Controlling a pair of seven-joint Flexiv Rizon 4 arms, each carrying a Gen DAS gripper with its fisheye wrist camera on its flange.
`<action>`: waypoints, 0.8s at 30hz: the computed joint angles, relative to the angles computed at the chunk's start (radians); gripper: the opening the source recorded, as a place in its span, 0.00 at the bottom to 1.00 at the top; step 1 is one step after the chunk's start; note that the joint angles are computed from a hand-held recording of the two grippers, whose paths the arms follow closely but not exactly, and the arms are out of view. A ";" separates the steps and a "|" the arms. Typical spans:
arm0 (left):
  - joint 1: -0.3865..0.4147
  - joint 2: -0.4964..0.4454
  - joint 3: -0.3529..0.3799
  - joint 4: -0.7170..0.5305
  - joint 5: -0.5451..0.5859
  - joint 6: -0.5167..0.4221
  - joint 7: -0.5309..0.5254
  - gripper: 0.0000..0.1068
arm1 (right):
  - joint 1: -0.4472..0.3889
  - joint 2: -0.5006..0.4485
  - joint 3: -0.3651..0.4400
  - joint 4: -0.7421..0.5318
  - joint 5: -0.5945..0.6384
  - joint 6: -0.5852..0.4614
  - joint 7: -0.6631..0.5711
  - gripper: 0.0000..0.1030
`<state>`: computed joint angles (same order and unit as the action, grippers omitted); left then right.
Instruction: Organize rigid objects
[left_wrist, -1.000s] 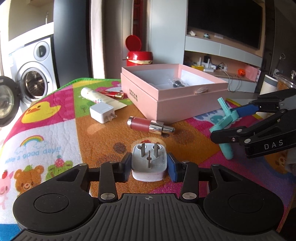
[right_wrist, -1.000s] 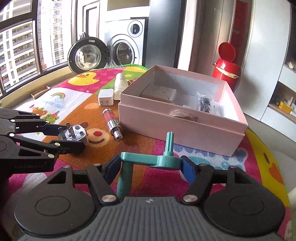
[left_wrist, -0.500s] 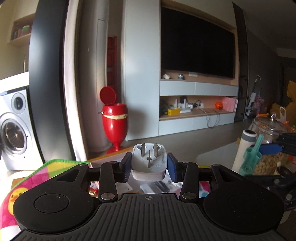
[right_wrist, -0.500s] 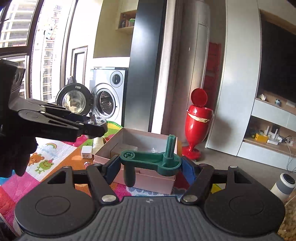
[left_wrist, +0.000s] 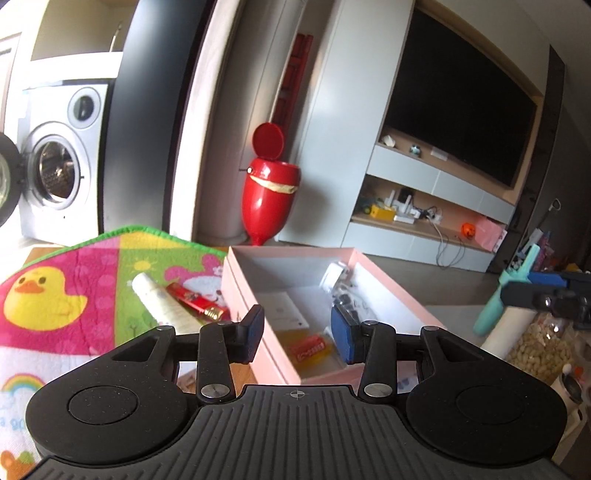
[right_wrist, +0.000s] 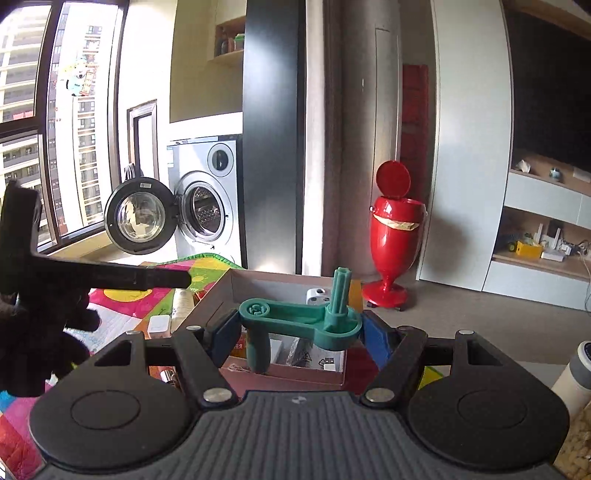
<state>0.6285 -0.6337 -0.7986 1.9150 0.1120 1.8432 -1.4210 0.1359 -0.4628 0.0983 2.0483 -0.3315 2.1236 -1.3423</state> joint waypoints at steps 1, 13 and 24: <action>0.031 0.011 -0.010 0.039 0.013 -0.009 0.004 0.41 | -0.039 -0.023 0.036 -0.044 -0.049 -0.045 0.054 0.68; 0.182 0.010 -0.024 0.198 0.036 0.096 -0.093 0.41 | 0.025 -0.233 0.180 -0.505 0.040 -0.499 -0.039 0.75; 0.269 -0.124 -0.065 0.148 0.214 0.204 -0.274 0.41 | 0.117 -0.527 0.461 -1.028 -0.102 -1.105 -0.156 0.75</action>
<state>0.8980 -0.7572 -0.8640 2.0631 0.3260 2.0474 -1.6952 0.2525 -0.9902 0.5594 1.0206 -0.4334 1.0184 -1.4987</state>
